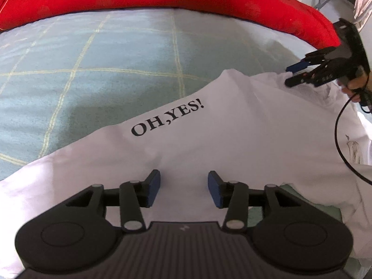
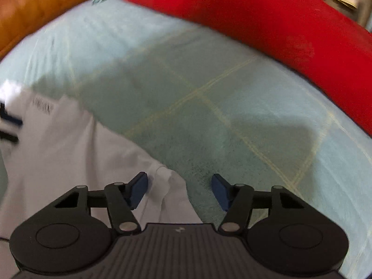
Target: Fold clothes
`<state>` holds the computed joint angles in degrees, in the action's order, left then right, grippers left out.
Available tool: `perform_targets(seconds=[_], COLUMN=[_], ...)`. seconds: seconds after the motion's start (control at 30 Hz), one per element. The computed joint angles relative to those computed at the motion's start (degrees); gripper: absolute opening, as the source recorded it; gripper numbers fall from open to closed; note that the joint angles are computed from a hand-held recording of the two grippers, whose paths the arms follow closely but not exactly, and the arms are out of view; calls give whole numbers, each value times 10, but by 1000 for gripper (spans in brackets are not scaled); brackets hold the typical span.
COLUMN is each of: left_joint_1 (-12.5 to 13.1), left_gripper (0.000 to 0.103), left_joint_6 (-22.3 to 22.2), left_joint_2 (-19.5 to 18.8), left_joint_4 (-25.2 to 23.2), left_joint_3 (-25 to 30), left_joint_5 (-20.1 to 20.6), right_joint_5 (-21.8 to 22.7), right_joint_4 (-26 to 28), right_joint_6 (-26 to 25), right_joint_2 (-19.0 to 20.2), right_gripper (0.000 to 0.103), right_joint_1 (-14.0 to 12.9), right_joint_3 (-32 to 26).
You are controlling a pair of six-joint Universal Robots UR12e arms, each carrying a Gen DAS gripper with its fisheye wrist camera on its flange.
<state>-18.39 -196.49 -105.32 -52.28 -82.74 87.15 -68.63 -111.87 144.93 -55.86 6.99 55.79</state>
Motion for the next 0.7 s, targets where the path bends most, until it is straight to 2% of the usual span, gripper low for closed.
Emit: perform_targets(seconds=[0.03, 0.07, 0.2, 0.23, 0.37, 0.47, 0.53, 0.6, 0.7], left_joint_1=[0, 0, -2, -3, -3, -5, -5, -7, -9], left_gripper=[51, 52, 57, 57, 57, 57, 57, 57, 58], left_joint_6=[1, 2, 7, 4, 8, 18, 14, 10, 6], left_joint_2=[1, 1, -3, -3, -6, -6, -4, 0, 4], left_joint_4=[1, 0, -12, -15, -39, -53, -56, -45, -44], left_joint_3=[-1, 0, 7, 9, 23, 26, 25, 21, 15], left_joint_5=[-2, -4, -4, -1, 1, 9, 15, 27, 51], right_joint_5=[-2, 0, -8, -8, -30, -34, -38, -35, 4], right_joint_4=[1, 5, 20, 24, -7, -15, -1, -15, -36], right_joint_6=[-14, -24, -33, -32, -34, -6, 10, 28, 84], right_joint_2=[0, 0, -1, 0, -3, 9, 14, 5, -19], right_gripper=[61, 50, 27, 15, 13, 12, 13, 21, 36], right_joint_1=[1, 2, 7, 8, 15, 13, 14, 14, 7], right_joint_3=[1, 0, -5, -8, -4, -18, -28, -19, 12])
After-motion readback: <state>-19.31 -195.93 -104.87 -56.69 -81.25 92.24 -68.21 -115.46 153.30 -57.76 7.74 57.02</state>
